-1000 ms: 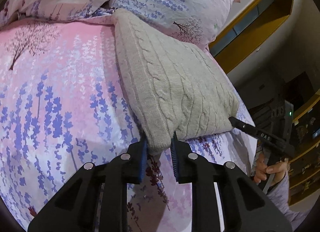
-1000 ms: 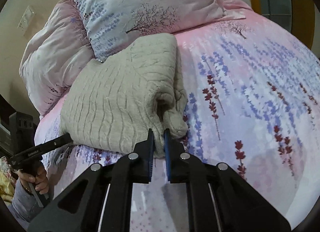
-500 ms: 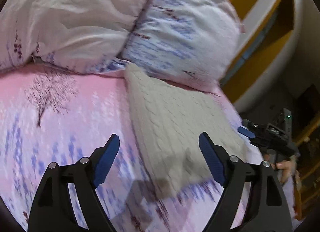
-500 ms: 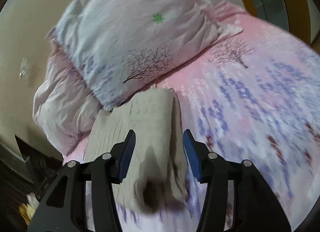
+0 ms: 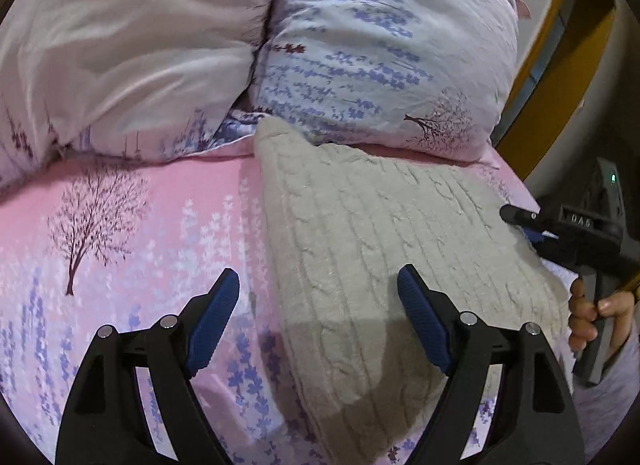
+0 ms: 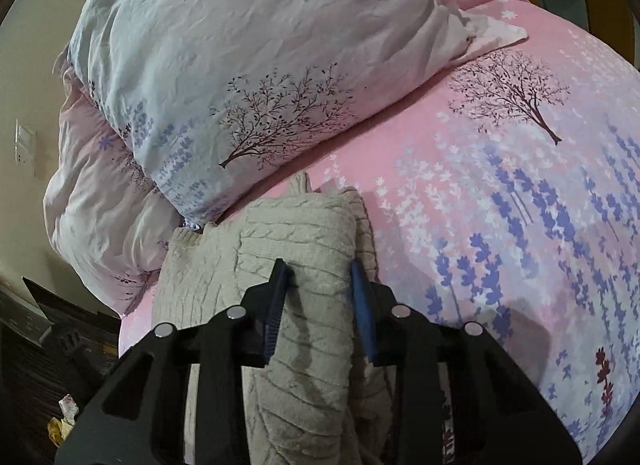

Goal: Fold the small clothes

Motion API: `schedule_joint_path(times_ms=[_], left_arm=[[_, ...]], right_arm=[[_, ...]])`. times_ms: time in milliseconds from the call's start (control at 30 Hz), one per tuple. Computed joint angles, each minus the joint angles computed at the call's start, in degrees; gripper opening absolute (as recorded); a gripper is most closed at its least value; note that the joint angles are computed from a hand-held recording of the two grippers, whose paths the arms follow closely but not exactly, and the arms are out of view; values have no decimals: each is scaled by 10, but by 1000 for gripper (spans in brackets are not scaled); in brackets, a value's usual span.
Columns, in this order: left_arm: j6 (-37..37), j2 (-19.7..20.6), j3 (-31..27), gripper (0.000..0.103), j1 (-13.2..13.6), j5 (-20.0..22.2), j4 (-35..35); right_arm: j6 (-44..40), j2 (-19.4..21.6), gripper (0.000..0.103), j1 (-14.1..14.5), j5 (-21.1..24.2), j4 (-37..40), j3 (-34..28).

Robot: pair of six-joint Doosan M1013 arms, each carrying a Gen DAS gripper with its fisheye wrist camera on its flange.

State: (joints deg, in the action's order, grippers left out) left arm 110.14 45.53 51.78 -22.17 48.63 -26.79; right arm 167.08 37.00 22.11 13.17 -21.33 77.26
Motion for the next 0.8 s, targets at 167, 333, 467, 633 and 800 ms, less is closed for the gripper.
schedule_joint_path(times_ms=[167, 333, 467, 633, 800], left_arm=[[-4, 2, -3, 82, -2, 2, 6], [-9, 6, -7, 83, -2, 6, 4], [-16, 7, -8, 83, -2, 5, 5], [-14, 8, -6, 83, -3, 5, 2], [-19, 15, -17, 83, 6, 34, -36]], right_arm=[[23, 7, 9, 7, 32, -71, -22], [157, 6, 8, 23, 63, -279, -47], [122, 19, 7, 19, 95, -243, -68], [81, 35, 7, 6, 99, -165, -81], [0, 37, 28, -1, 106, -55, -83]])
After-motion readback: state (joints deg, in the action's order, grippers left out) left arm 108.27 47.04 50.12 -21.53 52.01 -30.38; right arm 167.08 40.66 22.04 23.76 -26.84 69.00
